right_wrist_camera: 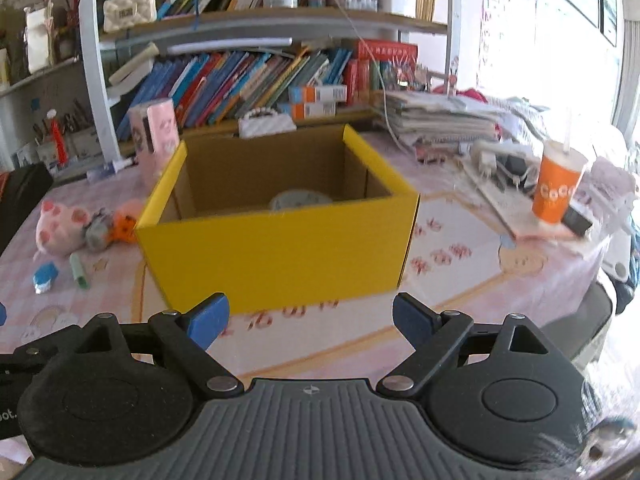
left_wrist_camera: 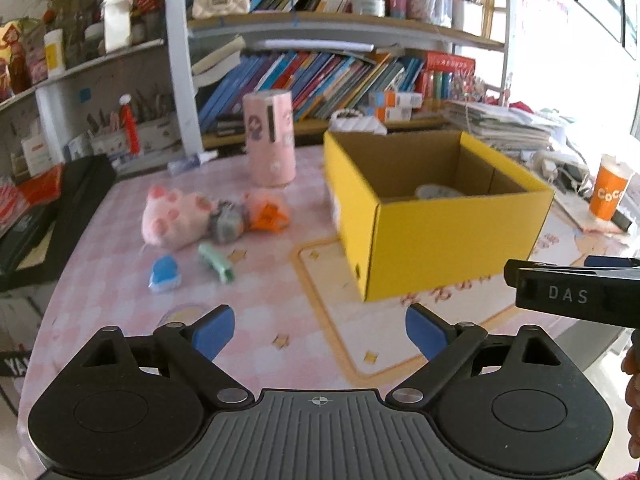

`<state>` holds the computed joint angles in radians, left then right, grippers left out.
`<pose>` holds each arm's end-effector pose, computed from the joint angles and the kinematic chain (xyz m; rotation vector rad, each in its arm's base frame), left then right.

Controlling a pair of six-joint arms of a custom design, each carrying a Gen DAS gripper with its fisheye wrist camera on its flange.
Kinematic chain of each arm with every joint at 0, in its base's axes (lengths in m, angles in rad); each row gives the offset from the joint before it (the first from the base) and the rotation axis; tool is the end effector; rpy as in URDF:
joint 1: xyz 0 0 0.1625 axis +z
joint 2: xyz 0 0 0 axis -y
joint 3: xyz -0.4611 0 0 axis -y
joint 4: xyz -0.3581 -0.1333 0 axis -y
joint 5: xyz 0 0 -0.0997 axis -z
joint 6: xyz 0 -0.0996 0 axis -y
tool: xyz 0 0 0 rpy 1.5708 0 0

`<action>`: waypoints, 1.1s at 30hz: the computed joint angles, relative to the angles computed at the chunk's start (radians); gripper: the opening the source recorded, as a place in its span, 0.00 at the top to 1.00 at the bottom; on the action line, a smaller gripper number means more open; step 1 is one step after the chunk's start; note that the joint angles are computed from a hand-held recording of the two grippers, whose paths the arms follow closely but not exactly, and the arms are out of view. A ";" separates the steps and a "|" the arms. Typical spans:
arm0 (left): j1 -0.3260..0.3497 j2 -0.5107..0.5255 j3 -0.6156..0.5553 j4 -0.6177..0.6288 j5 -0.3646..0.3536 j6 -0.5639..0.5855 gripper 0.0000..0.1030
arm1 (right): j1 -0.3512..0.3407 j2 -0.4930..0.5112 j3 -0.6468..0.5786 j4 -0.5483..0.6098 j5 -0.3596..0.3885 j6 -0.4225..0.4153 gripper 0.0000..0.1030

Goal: Organize objects
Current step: 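Withdraw both open tools from the box back over the table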

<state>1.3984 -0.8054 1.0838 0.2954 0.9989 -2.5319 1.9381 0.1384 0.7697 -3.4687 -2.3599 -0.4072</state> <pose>0.0678 -0.7020 0.2674 0.5111 2.1601 -1.0249 0.3423 -0.7152 -0.1386 0.3573 -2.1302 1.1197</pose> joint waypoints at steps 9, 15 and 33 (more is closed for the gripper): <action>0.024 -0.056 0.066 0.004 -0.026 -0.013 0.08 | 0.027 0.003 0.045 0.082 -0.017 0.092 0.14; 0.036 -0.082 0.091 0.001 -0.034 -0.016 0.08 | 0.042 0.005 0.066 0.137 -0.008 0.121 0.13; 0.064 -0.150 0.144 -0.042 -0.068 -0.030 0.08 | 0.074 0.042 0.002 0.248 0.062 0.113 0.13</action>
<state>1.4627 -0.9550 1.2275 0.2537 0.9307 -2.5614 2.0124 0.1808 0.7719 -3.2205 -2.2979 -0.2945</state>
